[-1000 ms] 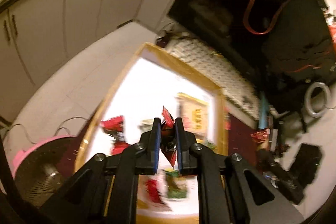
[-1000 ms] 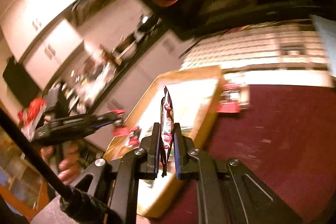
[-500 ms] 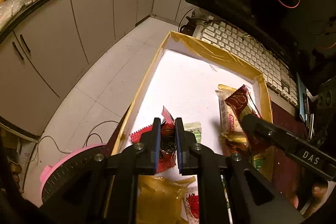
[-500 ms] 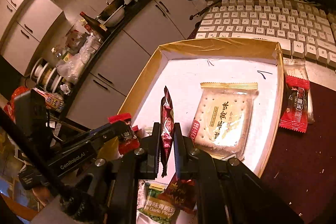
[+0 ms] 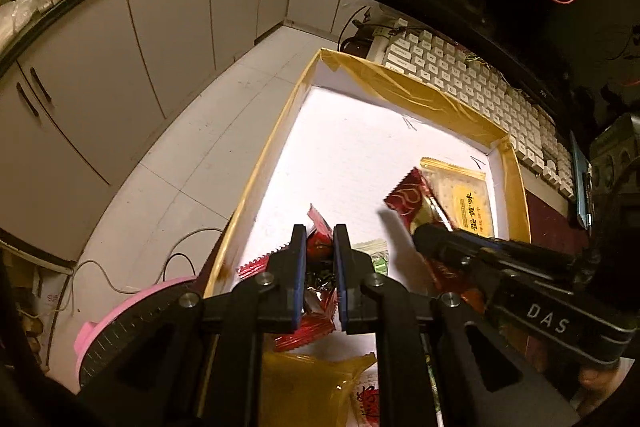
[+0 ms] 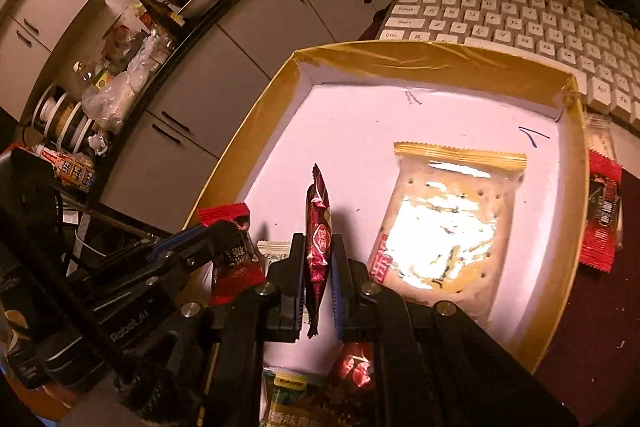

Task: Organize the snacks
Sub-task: 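Carry both red packets over the tray and open both tools to drop them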

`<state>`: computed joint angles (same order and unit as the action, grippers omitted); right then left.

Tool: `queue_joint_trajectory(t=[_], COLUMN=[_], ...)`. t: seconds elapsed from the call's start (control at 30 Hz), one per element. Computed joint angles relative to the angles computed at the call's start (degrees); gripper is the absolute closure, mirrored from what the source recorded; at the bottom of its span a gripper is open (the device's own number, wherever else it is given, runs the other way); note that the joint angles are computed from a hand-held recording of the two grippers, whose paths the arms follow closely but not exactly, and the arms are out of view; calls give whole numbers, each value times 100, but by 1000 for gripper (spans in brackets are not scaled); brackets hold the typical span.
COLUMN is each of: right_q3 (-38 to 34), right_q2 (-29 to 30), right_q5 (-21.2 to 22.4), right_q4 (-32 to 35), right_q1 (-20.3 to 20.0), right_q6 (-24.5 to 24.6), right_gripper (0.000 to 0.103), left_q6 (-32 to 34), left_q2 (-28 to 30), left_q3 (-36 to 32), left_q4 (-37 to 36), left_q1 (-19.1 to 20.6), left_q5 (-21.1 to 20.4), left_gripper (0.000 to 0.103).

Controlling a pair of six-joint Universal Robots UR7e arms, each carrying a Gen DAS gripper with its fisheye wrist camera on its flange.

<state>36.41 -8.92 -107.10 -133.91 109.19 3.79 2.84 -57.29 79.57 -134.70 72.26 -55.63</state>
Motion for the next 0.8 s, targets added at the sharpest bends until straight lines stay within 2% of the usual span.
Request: queue_joint_trajectory(t=[0.23,0.33,0.37,0.43,0.5,0.57,0.6,0.67,0.73,0.8], right_q3=[-340,-179,2,377,909,1544,1914,2627,3132,3539], right_q2=[165,61,-42,-251,-550,-914,-1129,-1547,-1847,-2112], right_q5=[-113,-87,-67,-83,-25,51,130,315,418,386], right_q4=[340,251,86,-253,-745,-1328,-1666,-2322,-2815,-3237], right_q1=[21,13,16,34,41,49,38,12,-29,-100], right_q6=[61,68,31,22,-85,-139,-166,-233,-239,-183], right_gripper=[90,90,90,84,82,73,66,59,51,50], left_q6=[61,83,77,59,156,389,564,755,793,775], left_q2=[97,127,129,106,35,-83,-146,-279,-435,-601], left_q3=[-64,-55,-52,-38,111,396,553,835,1085,1364], left_q4=[-48,-142,-137,-161,-452,-994,-1301,-1677,-1832,-1969], left_q1=[1,-1,-10,-24,-80,-202,-259,-384,-480,-584], left_q5=[119,207,248,243,299,486,507,548,397,177], left_gripper=[88,87,87,80,60,46,39,36,36,35])
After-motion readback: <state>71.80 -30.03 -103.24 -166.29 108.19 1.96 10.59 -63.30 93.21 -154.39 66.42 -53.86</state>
